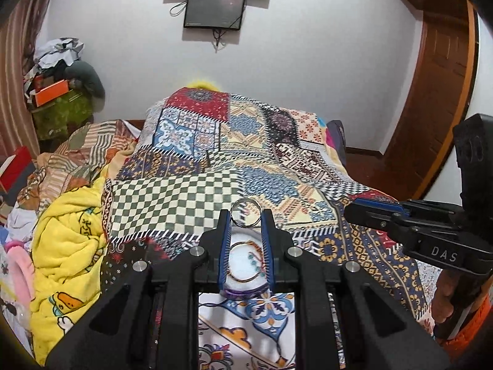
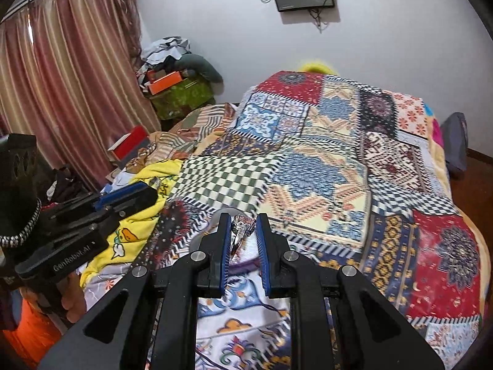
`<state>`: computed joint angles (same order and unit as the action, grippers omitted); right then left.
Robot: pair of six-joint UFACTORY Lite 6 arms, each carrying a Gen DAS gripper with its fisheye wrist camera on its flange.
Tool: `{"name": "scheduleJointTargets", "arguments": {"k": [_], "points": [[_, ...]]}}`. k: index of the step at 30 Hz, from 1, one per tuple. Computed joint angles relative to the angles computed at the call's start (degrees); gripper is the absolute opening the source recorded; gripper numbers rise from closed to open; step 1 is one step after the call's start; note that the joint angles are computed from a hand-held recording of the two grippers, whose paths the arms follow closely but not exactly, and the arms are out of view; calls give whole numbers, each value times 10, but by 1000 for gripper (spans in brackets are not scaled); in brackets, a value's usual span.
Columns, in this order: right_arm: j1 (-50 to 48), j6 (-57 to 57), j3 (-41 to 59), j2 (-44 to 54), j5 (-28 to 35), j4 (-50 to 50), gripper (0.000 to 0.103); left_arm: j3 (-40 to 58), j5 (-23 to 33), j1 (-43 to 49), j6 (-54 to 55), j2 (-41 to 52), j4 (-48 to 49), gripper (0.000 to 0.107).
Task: Organize jewelry
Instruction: 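Carry the keychain and ring to the tin and open both tools over it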
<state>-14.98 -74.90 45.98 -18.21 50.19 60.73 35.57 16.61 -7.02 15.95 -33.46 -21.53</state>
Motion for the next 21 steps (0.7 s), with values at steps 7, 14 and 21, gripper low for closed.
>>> {"name": "scheduleJointTargets", "arguments": {"k": [7, 14, 21], "points": [[78, 10, -5, 35, -55, 16, 15, -26, -14, 37, 142, 38, -125, 18], [126, 15, 8, 102, -101, 19, 15, -40, -33, 44, 332, 106, -307, 18], [161, 25, 26, 157, -146, 9, 15, -32, -42, 37, 536, 183, -501, 18]]}}
